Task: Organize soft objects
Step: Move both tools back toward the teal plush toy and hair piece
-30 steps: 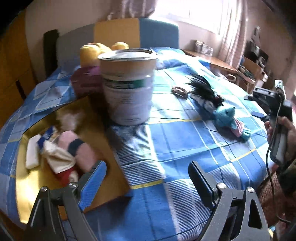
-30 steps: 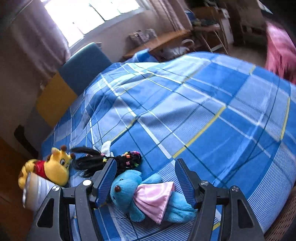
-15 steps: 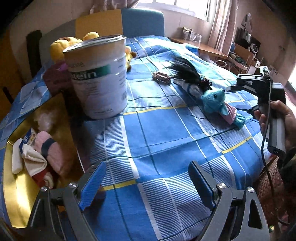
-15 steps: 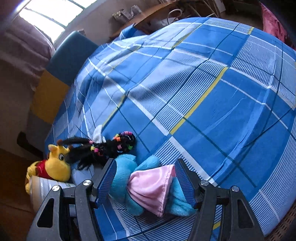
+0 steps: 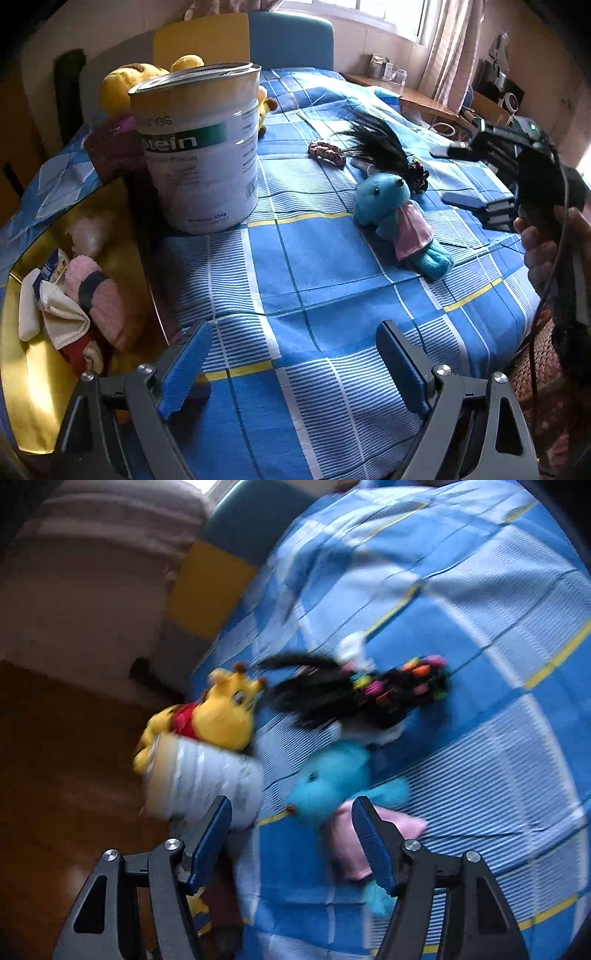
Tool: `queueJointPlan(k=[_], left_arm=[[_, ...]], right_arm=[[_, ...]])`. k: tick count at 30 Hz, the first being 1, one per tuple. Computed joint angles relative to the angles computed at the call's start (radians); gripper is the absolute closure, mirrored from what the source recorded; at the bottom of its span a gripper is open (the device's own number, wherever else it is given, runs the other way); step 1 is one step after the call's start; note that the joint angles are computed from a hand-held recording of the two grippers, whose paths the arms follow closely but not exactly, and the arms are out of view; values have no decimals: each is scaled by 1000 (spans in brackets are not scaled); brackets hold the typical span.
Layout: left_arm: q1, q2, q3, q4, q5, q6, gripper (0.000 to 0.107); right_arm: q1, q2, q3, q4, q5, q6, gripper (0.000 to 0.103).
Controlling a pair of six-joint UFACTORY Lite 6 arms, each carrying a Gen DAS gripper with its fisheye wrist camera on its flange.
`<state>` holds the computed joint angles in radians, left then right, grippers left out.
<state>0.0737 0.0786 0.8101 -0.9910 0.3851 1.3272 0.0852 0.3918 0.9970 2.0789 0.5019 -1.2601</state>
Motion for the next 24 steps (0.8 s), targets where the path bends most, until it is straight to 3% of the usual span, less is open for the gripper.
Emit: queueJointPlan(k=[6,14,24], left_arm=[[-40,43,59,28,12,-66,16],[-167,249,293,112,85,-333,18],[-357,565,643,120,14,-612,9]], right_arm=[[-49,-103,-135,260,-75,-134,34],[-98,-128,-176,266,-63,-89,34],[-95,-126,-173,271,-24,-94,34]])
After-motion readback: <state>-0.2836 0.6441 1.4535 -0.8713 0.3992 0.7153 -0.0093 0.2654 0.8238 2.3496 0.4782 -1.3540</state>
